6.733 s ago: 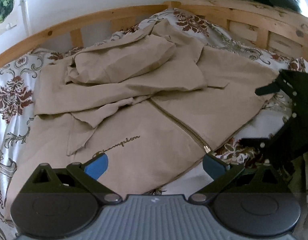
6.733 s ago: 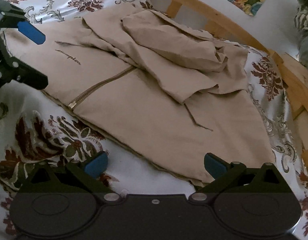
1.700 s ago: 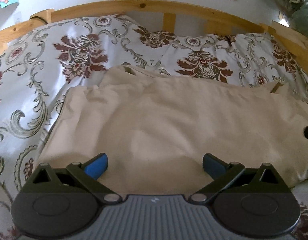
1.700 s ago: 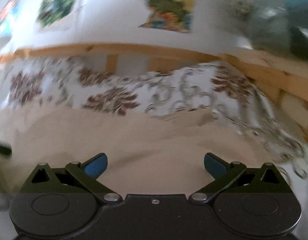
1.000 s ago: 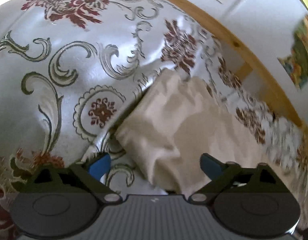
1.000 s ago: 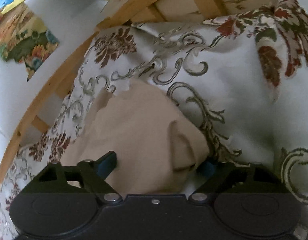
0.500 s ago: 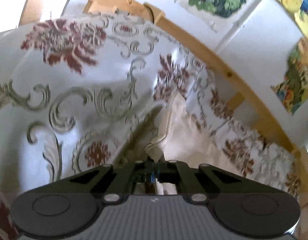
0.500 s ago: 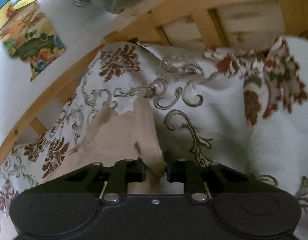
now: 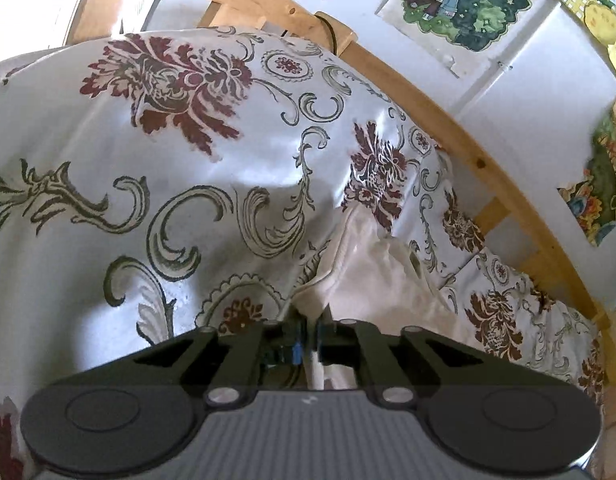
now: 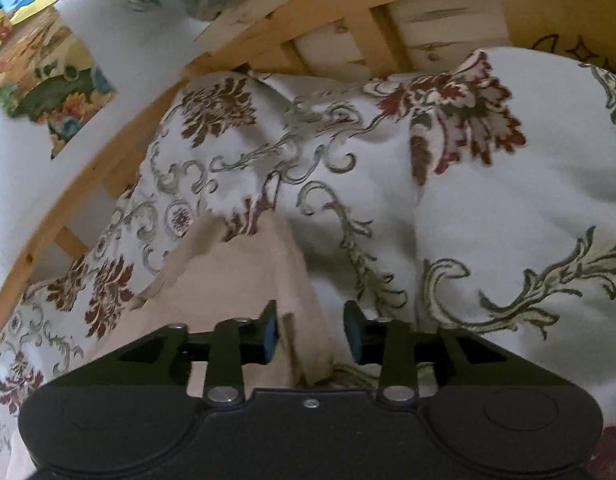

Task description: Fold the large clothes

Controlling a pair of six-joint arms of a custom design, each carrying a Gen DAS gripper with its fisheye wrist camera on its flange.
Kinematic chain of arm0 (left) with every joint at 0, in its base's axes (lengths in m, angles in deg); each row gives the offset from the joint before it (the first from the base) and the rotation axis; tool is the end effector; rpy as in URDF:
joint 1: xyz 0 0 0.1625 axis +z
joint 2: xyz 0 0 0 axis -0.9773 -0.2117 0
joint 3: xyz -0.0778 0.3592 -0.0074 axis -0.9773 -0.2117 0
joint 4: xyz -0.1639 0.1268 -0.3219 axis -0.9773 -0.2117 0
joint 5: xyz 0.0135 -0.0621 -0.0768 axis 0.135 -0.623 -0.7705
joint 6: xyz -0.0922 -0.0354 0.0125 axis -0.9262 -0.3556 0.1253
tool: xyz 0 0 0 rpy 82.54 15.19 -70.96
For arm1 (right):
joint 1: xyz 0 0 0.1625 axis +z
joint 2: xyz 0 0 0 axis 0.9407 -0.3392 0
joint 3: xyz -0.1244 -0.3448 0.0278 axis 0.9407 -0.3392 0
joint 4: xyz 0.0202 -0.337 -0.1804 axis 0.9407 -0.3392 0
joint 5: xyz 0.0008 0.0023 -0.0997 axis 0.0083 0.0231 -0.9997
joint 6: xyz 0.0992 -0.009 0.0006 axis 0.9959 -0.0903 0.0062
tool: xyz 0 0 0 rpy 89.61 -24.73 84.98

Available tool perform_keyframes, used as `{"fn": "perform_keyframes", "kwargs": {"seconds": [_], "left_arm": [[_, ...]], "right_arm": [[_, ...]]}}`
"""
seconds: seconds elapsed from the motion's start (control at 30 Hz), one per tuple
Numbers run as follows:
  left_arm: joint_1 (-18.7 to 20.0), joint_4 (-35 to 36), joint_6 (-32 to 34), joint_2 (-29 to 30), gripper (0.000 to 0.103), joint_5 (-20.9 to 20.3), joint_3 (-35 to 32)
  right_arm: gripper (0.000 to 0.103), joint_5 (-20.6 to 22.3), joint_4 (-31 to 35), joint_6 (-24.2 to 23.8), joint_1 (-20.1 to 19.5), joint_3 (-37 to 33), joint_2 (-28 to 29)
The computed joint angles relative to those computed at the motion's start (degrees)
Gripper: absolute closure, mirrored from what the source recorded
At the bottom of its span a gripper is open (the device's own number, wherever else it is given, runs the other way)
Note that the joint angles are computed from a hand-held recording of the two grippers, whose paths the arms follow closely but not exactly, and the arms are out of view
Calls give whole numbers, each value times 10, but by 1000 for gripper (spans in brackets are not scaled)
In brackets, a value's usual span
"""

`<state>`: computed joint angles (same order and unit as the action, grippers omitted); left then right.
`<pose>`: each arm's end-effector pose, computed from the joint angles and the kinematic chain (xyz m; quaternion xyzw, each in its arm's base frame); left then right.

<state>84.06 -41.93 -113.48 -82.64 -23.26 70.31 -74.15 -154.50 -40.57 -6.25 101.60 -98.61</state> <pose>-0.2236 -0.2411 0.1347 -0.2586 0.7106 -0.6149 0.2238 -0.0341 -0.3775 0.3613 -0.0618 -0.8633 0.4688 0.1762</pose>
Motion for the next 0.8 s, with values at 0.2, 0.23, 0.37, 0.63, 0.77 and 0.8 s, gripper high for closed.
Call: {"fn": "perform_keyframes", "kwargs": {"seconds": [0.2, 0.23, 0.37, 0.63, 0.77, 0.8], "left_arm": [[-36, 59, -42, 65, 23, -57, -38], [-42, 60, -36, 75, 17, -64, -43], [-65, 0, 28, 81, 9, -58, -31], [-9, -179, 240, 75, 3, -42, -9], [12, -201, 247, 45, 3, -46, 4], [16, -203, 251, 39, 3, -44, 4]], "right_arm": [[27, -12, -60, -62, 17, 12, 21], [15, -14, -70, -78, 23, 13, 26], [7, -6, -90, -136, 42, 21, 40], [1, 54, -278, -354, 89, 49, 164], [1, 55, -307, -442, 136, 32, 253], [1, 58, -336, -462, 148, 26, 282]]}}
